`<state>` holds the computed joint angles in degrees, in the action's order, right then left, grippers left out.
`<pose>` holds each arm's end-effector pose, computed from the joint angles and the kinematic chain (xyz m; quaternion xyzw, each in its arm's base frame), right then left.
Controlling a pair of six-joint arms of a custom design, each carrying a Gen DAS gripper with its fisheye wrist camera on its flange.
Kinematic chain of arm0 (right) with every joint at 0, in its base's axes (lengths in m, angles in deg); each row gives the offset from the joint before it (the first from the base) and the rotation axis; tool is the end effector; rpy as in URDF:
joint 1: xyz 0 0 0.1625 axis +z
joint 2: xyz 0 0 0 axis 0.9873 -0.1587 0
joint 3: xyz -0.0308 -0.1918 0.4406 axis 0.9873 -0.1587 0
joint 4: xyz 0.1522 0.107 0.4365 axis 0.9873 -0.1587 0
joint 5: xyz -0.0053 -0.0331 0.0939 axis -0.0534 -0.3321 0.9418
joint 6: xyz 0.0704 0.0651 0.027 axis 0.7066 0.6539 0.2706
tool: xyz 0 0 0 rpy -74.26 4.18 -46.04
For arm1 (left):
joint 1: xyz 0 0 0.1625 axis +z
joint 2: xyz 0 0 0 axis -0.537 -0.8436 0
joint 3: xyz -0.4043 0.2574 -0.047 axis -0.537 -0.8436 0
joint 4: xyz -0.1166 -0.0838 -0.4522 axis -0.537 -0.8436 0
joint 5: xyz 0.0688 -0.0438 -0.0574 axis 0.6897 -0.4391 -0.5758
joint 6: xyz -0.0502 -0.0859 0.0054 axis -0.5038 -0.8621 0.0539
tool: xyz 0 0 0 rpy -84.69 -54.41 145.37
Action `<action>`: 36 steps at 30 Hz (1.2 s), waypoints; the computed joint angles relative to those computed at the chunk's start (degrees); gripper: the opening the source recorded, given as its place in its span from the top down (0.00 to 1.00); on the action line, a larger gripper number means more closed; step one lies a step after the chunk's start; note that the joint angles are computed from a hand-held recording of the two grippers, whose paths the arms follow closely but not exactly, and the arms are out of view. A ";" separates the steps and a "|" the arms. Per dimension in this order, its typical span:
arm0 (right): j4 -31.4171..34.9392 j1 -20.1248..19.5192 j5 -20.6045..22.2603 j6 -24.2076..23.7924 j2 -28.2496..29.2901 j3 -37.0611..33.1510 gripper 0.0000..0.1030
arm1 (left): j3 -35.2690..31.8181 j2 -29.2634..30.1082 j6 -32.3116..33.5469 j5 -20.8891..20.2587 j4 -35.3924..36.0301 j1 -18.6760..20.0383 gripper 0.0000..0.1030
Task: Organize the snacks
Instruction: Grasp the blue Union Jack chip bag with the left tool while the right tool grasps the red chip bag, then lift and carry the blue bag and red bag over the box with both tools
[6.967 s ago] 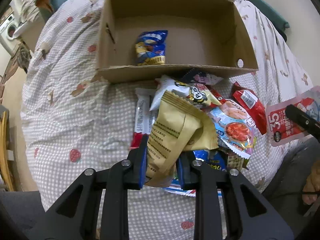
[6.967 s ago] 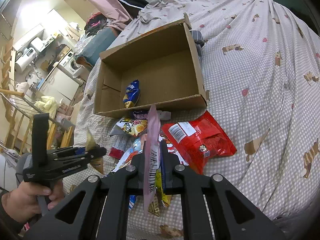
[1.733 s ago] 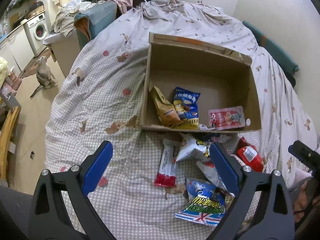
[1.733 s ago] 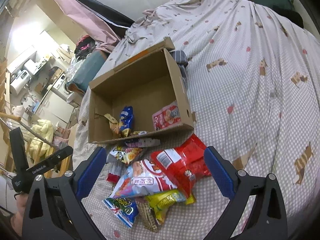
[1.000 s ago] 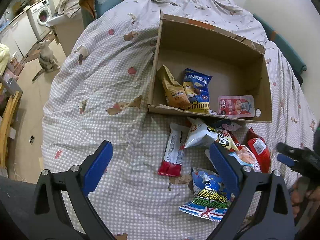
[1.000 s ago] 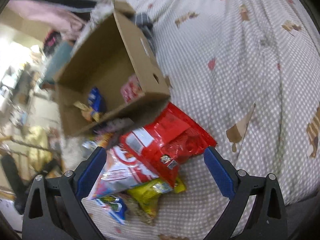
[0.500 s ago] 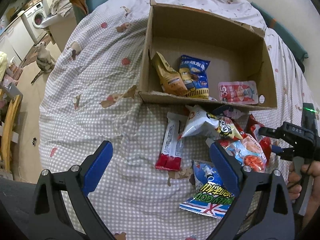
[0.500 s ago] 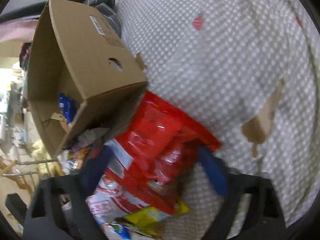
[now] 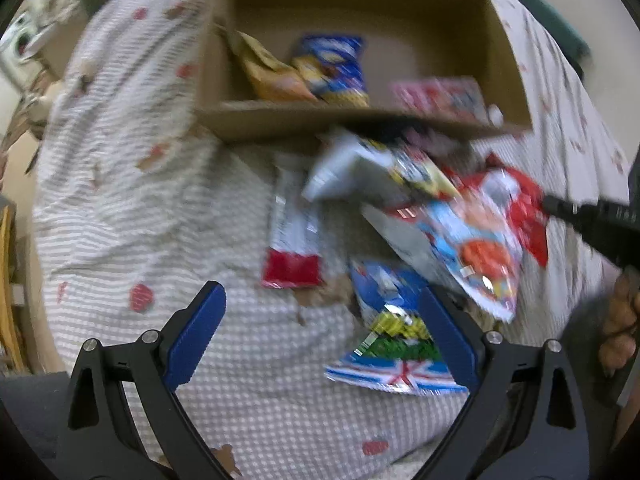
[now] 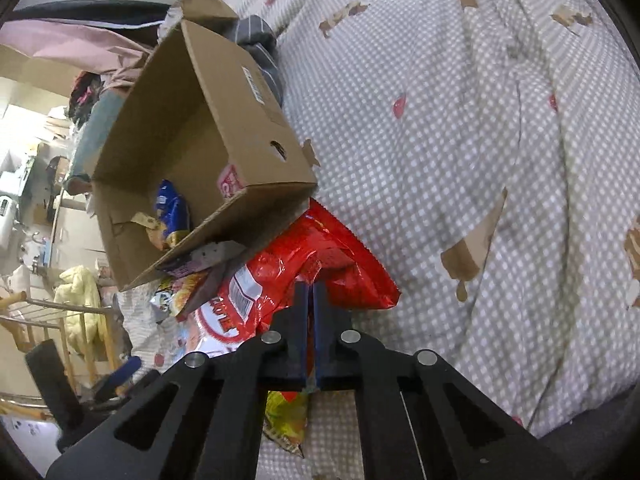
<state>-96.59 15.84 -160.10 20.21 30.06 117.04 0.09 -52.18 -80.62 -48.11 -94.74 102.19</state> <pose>0.2048 -0.8430 0.0946 -0.0747 -0.9723 0.1917 0.1110 -0.1027 -0.8394 0.2016 0.0796 0.9417 -0.1009 0.3109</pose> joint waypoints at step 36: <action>-14.72 2.91 6.34 -7.11 -6.42 11.88 0.99 | 10.45 -8.61 -0.26 0.99 -9.15 -2.26 0.97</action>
